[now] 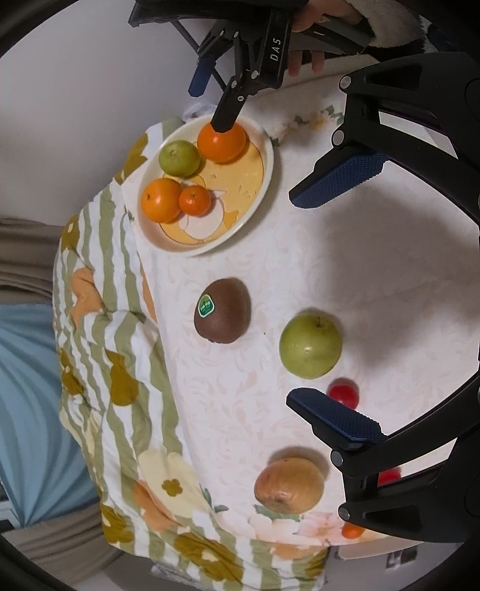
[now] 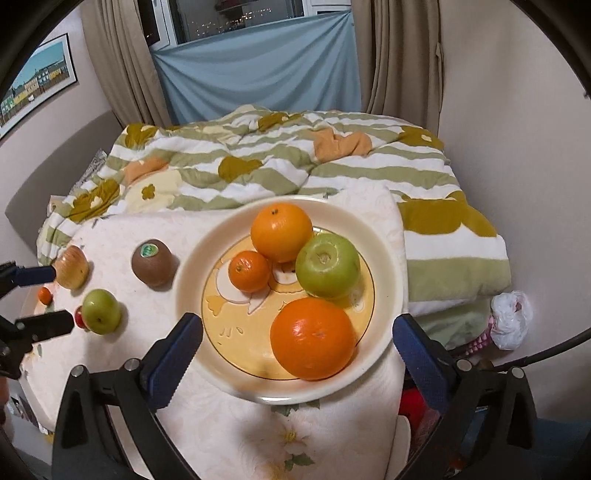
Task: Organize fruits
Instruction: 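Withdraw both open grippers away from the plate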
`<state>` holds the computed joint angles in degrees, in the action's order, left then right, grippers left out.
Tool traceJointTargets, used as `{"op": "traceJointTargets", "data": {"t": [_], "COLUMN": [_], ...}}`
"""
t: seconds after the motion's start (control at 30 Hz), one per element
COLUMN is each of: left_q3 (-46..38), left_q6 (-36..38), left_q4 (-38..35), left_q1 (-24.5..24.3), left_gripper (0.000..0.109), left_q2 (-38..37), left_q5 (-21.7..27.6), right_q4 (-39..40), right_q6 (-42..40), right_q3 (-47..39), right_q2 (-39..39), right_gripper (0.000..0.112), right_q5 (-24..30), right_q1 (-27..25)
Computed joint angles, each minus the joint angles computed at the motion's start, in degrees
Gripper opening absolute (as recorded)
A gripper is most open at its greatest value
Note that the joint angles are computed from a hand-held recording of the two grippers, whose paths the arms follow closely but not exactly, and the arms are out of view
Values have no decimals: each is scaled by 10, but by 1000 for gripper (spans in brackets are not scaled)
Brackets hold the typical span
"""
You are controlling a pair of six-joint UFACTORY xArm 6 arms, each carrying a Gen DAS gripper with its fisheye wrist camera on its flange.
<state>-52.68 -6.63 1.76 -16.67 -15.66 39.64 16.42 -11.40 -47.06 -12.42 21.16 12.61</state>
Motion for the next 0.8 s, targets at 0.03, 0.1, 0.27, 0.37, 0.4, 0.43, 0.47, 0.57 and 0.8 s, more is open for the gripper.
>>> {"op": "traceJointTargets", "data": {"t": [0.03,0.1,0.27,0.37,0.4,0.43,0.47,0.57,0.8], "left_q3": [3,9,33,48,53,57,64,79,109], "left_q6": [-4,-14,-46,-75,-81,-88,-99,-107,-47], "left_q4": [4,14,37,63,70,78,92,112,73], "left_q1": [-2,-4,-2,3,7,10,14,30,117], "left_gripper": [103,103,103,103,103,103,103,103,103], "left_q2": [-6,-21,-74,-111,-123,-134,-151,-186,-251], "left_q5": [0,-1,1,11,14,17,22,33,35], "right_q4": [-7,-16,-36,-69,-72,-70,-65,-51,-49], "right_q6": [2,3,4,30,34,34,31,26,64], "right_q3": [1,1,0,-6,-8,-8,-6,-9,-32], "right_q2": [-6,-16,-44,-56,-61,-66,-73,-87,-103], "right_gripper": [102,102,102,102,102,102,102,102,102], "right_q5": [1,6,25,37,41,43,43,51,90], "right_q1": [0,0,4,9,11,14,16,25,61]}}
